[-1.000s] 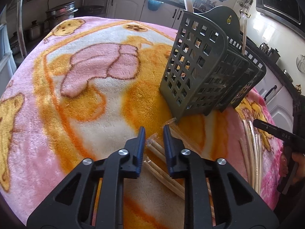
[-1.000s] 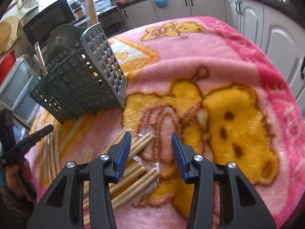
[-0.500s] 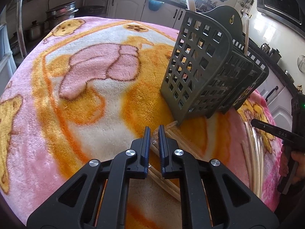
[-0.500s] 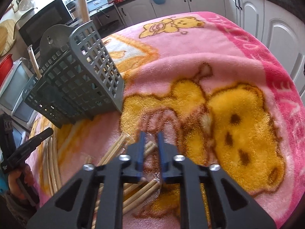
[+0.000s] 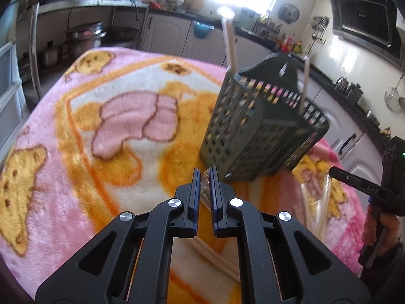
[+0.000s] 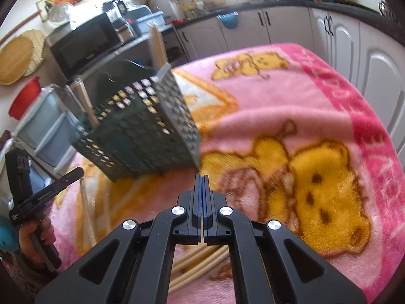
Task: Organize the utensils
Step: 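Close the left tool on a chopstick while the right tool grasps another, then raise both held chopsticks over the green caddy and lower them in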
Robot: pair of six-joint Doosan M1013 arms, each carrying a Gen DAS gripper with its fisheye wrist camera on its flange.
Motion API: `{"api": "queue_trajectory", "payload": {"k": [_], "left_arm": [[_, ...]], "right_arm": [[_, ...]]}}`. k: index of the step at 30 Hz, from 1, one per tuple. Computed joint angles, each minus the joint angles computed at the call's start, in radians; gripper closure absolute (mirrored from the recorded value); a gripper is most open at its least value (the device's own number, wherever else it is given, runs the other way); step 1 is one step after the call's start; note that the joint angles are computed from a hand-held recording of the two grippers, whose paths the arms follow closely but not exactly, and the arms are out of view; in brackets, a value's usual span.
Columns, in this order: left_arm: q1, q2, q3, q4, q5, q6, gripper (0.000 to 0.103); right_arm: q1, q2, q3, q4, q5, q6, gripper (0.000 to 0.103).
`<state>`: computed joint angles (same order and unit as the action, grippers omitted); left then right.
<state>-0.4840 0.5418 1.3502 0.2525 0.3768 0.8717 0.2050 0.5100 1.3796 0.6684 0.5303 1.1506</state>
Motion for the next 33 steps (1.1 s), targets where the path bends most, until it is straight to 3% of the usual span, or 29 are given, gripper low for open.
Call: {"api": "queue_trajectory", "payload": {"k": [11,17,21,28,33], "left_arm": [[-0.019,-0.061,0.025,0.183,-0.094,-0.152,0.099],[-0.021,-0.083,0.024,0.133,-0.143,-0.092,0.099],[-0.027,-0.086,0.015,0.164,-0.153,-0.105,0.099],[-0.033,-0.087,-0.009,0.005,-0.18,0.067,0.1],[-0.044,-0.083,-0.03,-0.005,-0.181,0.109,0.101]], "right_arm": [[0.019,-0.075,0.041,0.238,-0.067,-0.317,0.102],[0.03,-0.103,0.051,0.335,-0.087,-0.447,0.102],[0.034,-0.117,0.053,0.391,-0.096,-0.522,0.102],[0.039,-0.138,0.063,0.47,-0.127,-0.629,0.102],[0.037,-0.147,0.071,0.53,-0.137,-0.692,0.102]]}}
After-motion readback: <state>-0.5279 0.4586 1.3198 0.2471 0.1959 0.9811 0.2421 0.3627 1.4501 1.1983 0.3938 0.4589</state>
